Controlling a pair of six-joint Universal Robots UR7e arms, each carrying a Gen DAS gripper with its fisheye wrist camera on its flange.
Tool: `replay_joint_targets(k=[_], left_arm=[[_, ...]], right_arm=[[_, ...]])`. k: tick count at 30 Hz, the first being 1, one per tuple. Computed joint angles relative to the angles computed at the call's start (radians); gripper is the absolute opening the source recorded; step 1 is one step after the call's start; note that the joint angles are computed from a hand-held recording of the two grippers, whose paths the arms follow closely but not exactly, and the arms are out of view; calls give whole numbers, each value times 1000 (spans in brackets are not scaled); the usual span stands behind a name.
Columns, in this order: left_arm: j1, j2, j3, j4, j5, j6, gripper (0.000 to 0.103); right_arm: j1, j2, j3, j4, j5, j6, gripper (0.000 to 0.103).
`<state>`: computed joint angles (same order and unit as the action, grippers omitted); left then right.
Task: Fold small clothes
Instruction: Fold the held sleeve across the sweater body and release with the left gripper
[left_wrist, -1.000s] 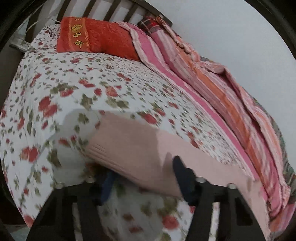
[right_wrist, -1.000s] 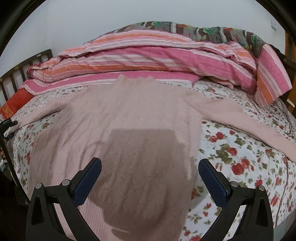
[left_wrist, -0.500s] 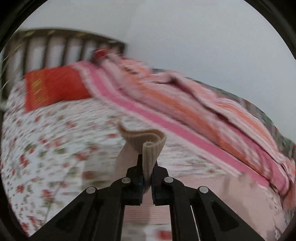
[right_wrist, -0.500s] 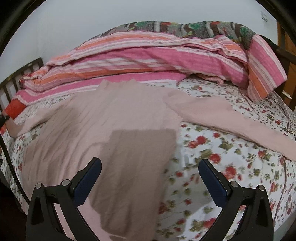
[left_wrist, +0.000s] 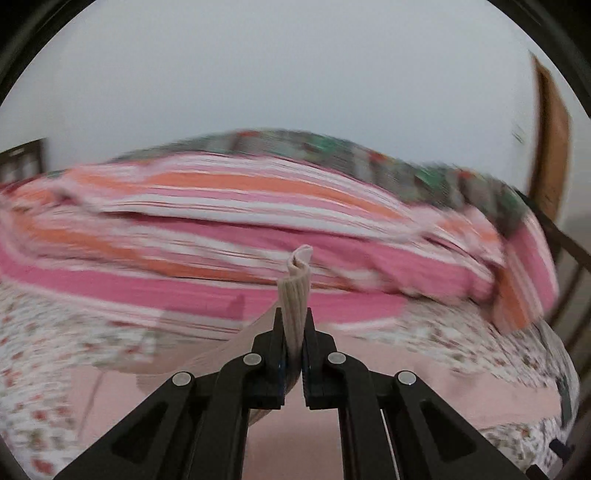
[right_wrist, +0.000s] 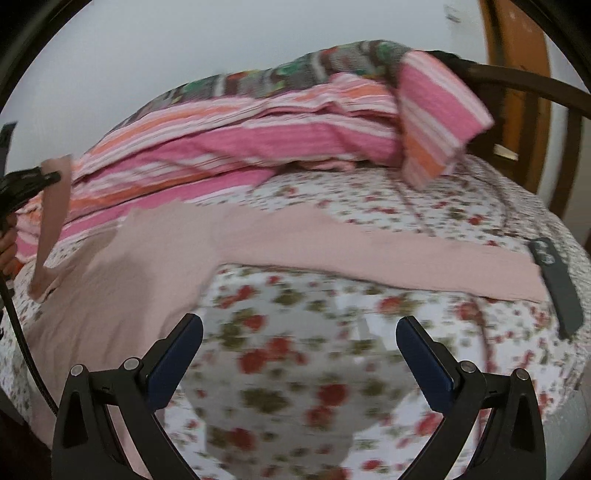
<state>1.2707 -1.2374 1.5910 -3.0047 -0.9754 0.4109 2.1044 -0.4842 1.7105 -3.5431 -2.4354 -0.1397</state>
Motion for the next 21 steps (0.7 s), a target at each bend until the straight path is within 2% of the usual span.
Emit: replay_joint_targets(k=[5, 7, 11, 13, 16, 17, 18, 19, 21], left_arm=[[-49, 122, 36, 80, 24, -75, 7], [-48, 134, 69, 140, 6, -114, 7], [-51, 159, 91, 224, 39, -142, 10], [-48, 148, 76, 308, 30, -187, 19], [-43, 89, 114, 287, -2, -178, 38], [-39, 68, 131, 258, -8, -163, 52], [-31, 51, 139, 235, -13, -145, 74], [-23, 22, 164, 177, -21, -117, 81], [-8, -3, 179, 107, -35, -75, 82]], right_arm=[[-20, -35, 64, -46, -24, 18, 103], [-31, -45, 83, -41, -25, 39, 103], [-44, -54, 99, -24, -24, 47, 103], [-49, -52, 94, -12, -12, 49, 103], [-51, -45, 75, 7, 24, 48, 103], [-51, -38, 61, 11, 41, 39, 103], [-49, -31, 50, 9, 54, 26, 103], [-46, -20, 29, 9, 73, 7, 102], [-41, -4, -8, 22, 108, -17, 101]])
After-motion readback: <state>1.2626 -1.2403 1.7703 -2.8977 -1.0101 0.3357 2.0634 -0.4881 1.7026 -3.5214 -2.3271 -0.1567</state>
